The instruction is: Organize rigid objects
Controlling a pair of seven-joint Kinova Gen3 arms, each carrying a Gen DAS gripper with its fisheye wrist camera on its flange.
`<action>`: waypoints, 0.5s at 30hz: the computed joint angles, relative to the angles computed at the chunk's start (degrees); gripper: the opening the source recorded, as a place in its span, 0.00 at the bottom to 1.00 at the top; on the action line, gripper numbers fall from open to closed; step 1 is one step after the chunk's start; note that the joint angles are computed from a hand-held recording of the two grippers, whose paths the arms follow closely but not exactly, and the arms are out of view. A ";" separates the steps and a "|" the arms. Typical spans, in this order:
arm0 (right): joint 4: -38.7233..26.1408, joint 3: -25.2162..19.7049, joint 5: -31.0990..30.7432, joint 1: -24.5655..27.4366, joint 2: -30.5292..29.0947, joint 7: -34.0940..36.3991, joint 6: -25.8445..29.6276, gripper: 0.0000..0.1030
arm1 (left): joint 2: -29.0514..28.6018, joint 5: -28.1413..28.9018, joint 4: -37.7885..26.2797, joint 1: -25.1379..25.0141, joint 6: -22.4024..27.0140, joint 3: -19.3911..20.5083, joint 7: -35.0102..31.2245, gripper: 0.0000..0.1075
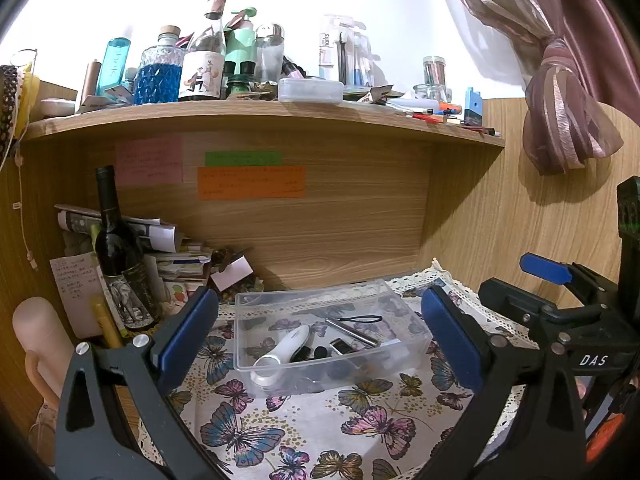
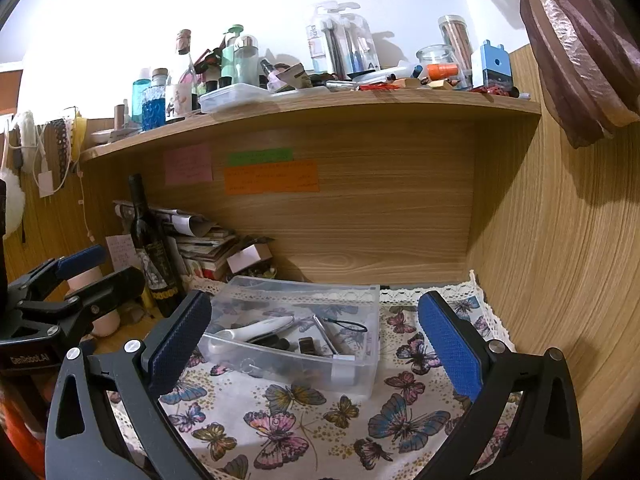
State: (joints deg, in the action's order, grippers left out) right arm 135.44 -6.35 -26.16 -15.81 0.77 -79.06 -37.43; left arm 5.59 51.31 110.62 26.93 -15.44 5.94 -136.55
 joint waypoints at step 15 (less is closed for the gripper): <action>-0.39 0.34 2.19 0.49 0.24 -0.96 0.88 1.00 | 0.08 0.27 -0.25 -0.29 1.23 -0.45 0.98 0.96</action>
State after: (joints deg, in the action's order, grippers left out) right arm 135.05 -6.01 -23.97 -15.32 1.01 -80.02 -36.55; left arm 5.66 51.59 110.36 26.64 -14.21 5.49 -135.56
